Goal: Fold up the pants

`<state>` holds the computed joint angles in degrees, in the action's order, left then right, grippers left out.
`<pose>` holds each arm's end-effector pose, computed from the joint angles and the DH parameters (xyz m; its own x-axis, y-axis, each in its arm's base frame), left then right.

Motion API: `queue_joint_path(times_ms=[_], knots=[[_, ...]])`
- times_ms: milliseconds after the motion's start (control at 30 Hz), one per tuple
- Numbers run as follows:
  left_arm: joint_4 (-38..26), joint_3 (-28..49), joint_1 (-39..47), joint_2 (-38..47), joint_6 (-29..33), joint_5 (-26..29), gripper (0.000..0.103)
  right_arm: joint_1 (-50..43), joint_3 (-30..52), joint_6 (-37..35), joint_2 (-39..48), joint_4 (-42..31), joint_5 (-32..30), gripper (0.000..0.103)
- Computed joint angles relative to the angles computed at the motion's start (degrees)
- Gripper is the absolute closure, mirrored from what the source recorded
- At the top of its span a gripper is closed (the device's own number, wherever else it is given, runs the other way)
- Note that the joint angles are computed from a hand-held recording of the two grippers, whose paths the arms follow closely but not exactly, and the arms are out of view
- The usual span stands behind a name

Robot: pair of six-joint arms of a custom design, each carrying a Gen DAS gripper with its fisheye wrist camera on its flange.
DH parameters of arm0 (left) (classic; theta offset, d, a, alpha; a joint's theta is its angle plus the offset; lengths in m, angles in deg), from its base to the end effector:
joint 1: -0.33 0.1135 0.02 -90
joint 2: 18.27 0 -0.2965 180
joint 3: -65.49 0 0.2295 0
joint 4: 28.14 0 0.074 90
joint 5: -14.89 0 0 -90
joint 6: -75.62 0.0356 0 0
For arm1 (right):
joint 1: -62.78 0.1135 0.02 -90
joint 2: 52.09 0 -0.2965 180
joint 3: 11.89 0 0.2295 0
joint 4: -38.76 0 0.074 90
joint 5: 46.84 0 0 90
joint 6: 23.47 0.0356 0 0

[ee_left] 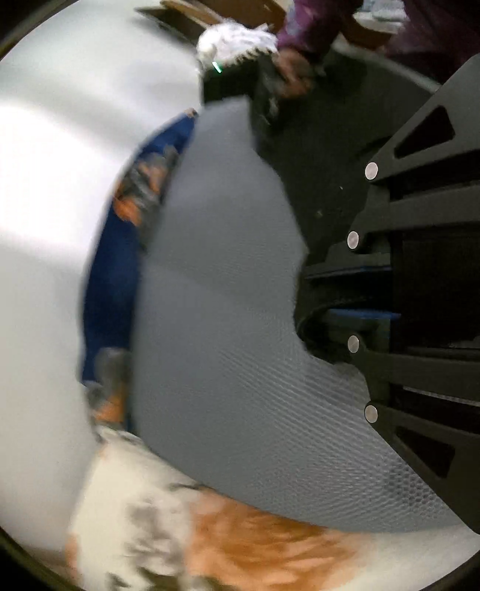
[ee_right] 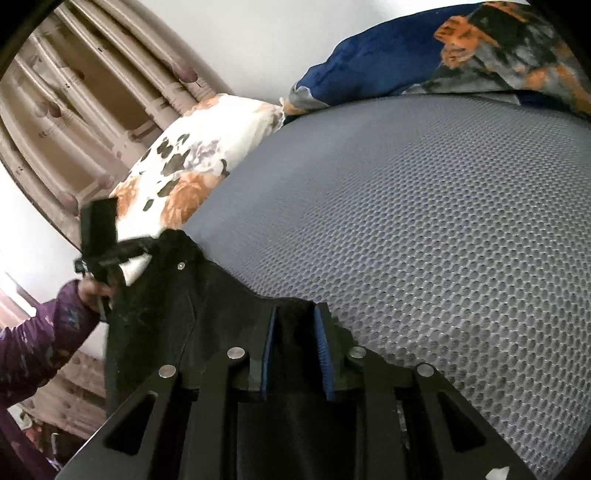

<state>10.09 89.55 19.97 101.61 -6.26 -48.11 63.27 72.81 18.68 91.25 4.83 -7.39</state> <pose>0.1948 0.0524 0.0530 -0.7971 -0.1508 -0.5847 0.0427 0.9518 -0.3037 0.3727 0.0307 -0.0020 -0.6920 -0.4770 -0.5418 -0.7210 0.4203 0.5509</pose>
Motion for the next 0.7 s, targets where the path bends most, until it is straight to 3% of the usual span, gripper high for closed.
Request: queue_joint_path(times_ms=[33,167,233,300,400,500,567,667,700], knots=[[3.15,-0.44,1.57,3.55,0.38,1.24,0.088,0.06,0.03,0.14,-0.04,0.19,0.13,0.084],[26.31,-7.23,6.24,18.05,4.24,5.16,0.087,0.31,0.29,0.85,-0.07,0.47,0.57,0.084],[32.0,-8.72,8.16,21.89,5.79,6.95,0.085,0.85,-0.88,2.69,-0.8,2.6,1.46,0.082],[31.15,-8.02,9.09,22.4,6.64,7.88,0.084,0.63,-3.29,5.82,-2.6,5.99,2.63,0.066],[30.66,-6.95,9.12,22.91,6.22,8.6,0.084,-2.3,-10.3,12.93,-6.57,16.57,1.67,0.062],[29.82,-6.52,10.21,23.41,6.1,9.54,0.08,-3.65,-17.43,15.53,-12.05,22.97,-0.01,0.062],[27.24,-5.63,11.45,22.9,5.14,11.46,0.08,-1.87,-22.24,8.56,-18.13,19.12,-2.65,0.062],[27.68,-5.61,11.62,23.25,3.02,12.23,0.08,7.4,-32.91,-3.0,-29.5,16.79,-0.43,0.061],[27.85,-5.81,11.81,23.31,2.24,12.49,0.08,13.4,-37.79,-3.07,-33.15,20.4,1.67,0.048]])
